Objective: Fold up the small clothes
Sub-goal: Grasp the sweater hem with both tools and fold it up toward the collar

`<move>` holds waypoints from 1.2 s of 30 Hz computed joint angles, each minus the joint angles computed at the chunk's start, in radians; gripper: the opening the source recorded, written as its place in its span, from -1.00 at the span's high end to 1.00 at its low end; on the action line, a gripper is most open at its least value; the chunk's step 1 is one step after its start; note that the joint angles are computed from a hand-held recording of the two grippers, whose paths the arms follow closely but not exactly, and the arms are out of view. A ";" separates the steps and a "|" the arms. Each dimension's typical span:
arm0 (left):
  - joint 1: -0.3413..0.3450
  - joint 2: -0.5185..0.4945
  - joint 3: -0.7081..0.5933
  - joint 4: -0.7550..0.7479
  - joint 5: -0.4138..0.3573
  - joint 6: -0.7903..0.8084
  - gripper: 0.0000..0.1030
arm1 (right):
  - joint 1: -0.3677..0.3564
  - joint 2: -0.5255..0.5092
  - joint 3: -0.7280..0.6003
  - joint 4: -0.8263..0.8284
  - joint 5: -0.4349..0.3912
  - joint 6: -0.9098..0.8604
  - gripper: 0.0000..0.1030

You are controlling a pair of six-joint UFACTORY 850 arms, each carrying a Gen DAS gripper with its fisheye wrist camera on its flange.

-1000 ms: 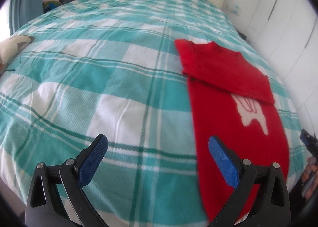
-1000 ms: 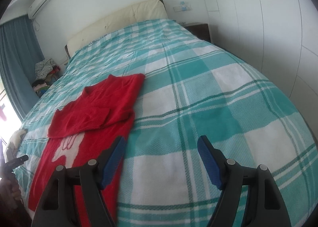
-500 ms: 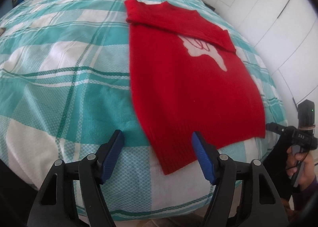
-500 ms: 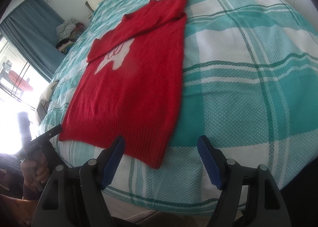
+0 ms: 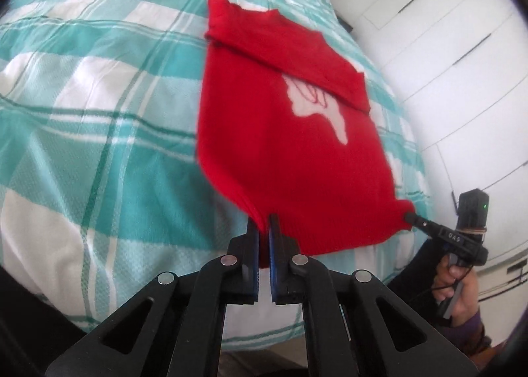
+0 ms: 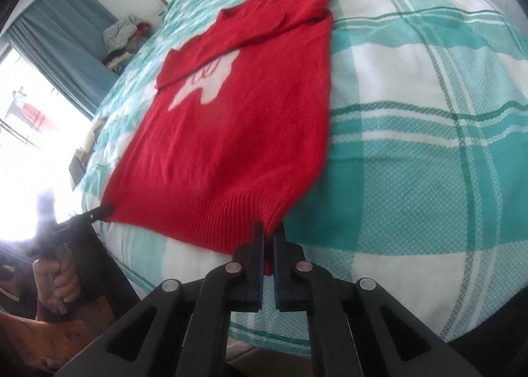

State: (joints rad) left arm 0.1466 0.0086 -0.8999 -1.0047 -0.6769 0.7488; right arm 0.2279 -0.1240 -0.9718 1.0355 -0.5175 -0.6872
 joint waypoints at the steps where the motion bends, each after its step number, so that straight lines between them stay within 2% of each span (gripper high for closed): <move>1: 0.008 -0.031 -0.045 -0.032 -0.016 0.020 0.95 | -0.010 -0.008 -0.024 0.036 0.005 -0.029 0.92; 5: 0.004 -0.208 -0.266 -0.133 0.019 0.061 0.95 | -0.043 -0.108 -0.187 0.146 0.026 -0.127 0.92; 8: -0.017 -0.380 -0.465 -0.123 0.059 -0.017 0.95 | -0.045 -0.252 -0.381 0.098 0.061 -0.091 0.92; 13: -0.049 -0.638 -0.800 0.057 0.122 -0.258 0.95 | -0.059 -0.520 -0.748 -0.044 0.046 0.098 0.92; 17: -0.061 -0.826 -1.069 0.254 0.074 -0.481 0.94 | -0.056 -0.741 -1.060 -0.243 0.011 0.338 0.92; 20: -0.067 -0.958 -1.278 0.401 0.004 -0.654 0.75 | -0.066 -0.878 -1.251 -0.284 -0.042 0.450 0.90; 21: -0.063 -0.987 -1.324 0.406 -0.006 -0.684 0.47 | -0.072 -0.910 -1.292 -0.253 -0.053 0.460 0.85; 22: -0.061 -0.997 -1.340 0.421 0.015 -0.717 -0.09 | -0.079 -0.929 -1.315 -0.209 -0.050 0.456 0.69; 23: -0.060 -0.988 -1.328 0.441 0.054 -0.745 -0.25 | -0.085 -0.932 -1.314 -0.167 -0.026 0.445 0.58; 24: -0.059 -0.975 -1.311 0.472 0.095 -0.775 -0.50 | -0.088 -0.912 -1.277 -0.104 0.013 0.401 0.40; 26: -0.056 -0.940 -1.264 0.495 0.141 -0.773 -0.52 | -0.093 -0.870 -1.215 -0.005 0.059 0.315 0.39; 28: -0.058 -0.887 -1.192 0.531 0.166 -0.748 -0.55 | -0.092 -0.821 -1.156 0.002 0.091 0.259 0.39; 32: -0.094 -0.725 -0.959 0.778 0.284 -0.812 -0.68 | -0.080 -0.695 -0.989 -0.019 0.132 0.134 0.39; 36: -0.129 -0.549 -0.706 1.054 0.397 -0.998 -0.80 | -0.060 -0.534 -0.745 0.063 0.184 -0.067 0.22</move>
State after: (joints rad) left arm 0.0178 -0.5401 -1.6062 0.0496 -0.2797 -0.2494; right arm 0.1675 -0.6578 -1.7172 1.0981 -0.3331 -0.7546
